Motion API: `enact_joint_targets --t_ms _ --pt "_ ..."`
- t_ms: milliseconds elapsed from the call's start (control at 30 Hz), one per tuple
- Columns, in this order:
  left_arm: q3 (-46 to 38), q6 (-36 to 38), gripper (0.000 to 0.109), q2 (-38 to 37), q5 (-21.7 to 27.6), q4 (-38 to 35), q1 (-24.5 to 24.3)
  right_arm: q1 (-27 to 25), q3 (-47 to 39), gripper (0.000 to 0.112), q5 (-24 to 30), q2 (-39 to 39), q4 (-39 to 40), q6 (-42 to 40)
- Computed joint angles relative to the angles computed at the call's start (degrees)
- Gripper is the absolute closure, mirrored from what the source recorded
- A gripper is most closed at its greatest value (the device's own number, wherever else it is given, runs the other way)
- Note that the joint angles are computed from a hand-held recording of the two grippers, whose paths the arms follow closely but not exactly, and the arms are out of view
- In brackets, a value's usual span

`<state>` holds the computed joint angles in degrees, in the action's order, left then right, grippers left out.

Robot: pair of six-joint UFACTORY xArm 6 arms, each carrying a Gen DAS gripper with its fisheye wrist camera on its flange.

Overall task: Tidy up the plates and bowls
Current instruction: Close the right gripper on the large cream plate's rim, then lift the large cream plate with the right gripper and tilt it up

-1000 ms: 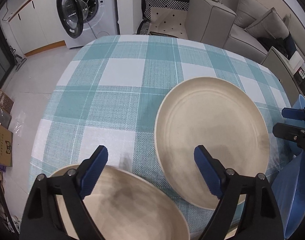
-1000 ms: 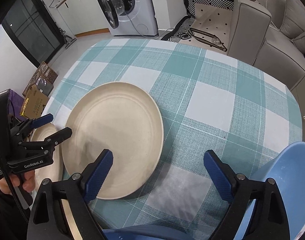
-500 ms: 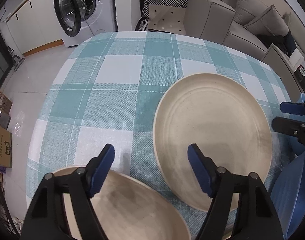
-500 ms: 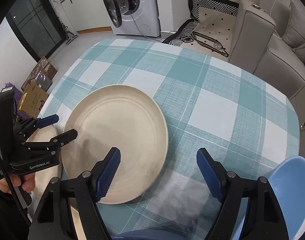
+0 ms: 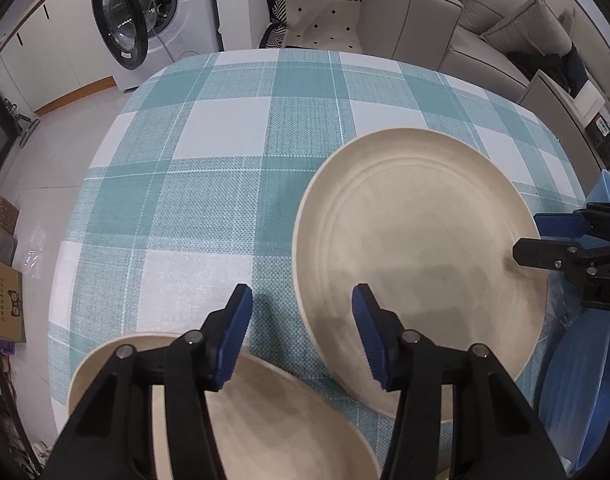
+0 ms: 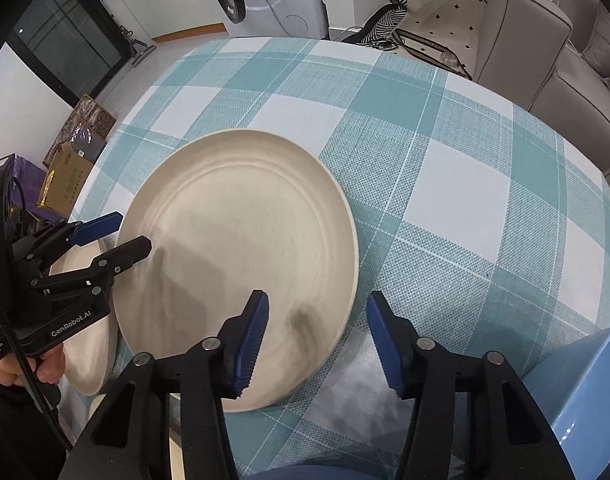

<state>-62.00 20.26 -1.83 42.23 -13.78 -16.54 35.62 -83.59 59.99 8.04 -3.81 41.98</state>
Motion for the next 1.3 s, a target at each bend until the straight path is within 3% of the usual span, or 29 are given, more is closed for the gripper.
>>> enact_joint_targets --t_ms 200,367,533,1300 --pt "-0.08 0.73 0.061 -0.08 0.89 -0.38 -0.28 0.01 0.58 0.072 0.01 -0.27 0.07 0.30" --pt "0.51 1.28 0.077 -0.57 1.28 0.33 -0.75 0.15 1.67 0.083 -0.32 -1.17 0.39 0.09" --pt "1.52 1.06 0.084 -1.38 -0.21 1.91 -1.41 0.31 1.87 0.093 0.41 -1.45 -0.75 0.35" --pt "3.45 1.87 0.087 -4.22 -2.47 1.20 -1.48 1.40 4.73 0.097 -1.20 -4.43 -5.81 3.89"
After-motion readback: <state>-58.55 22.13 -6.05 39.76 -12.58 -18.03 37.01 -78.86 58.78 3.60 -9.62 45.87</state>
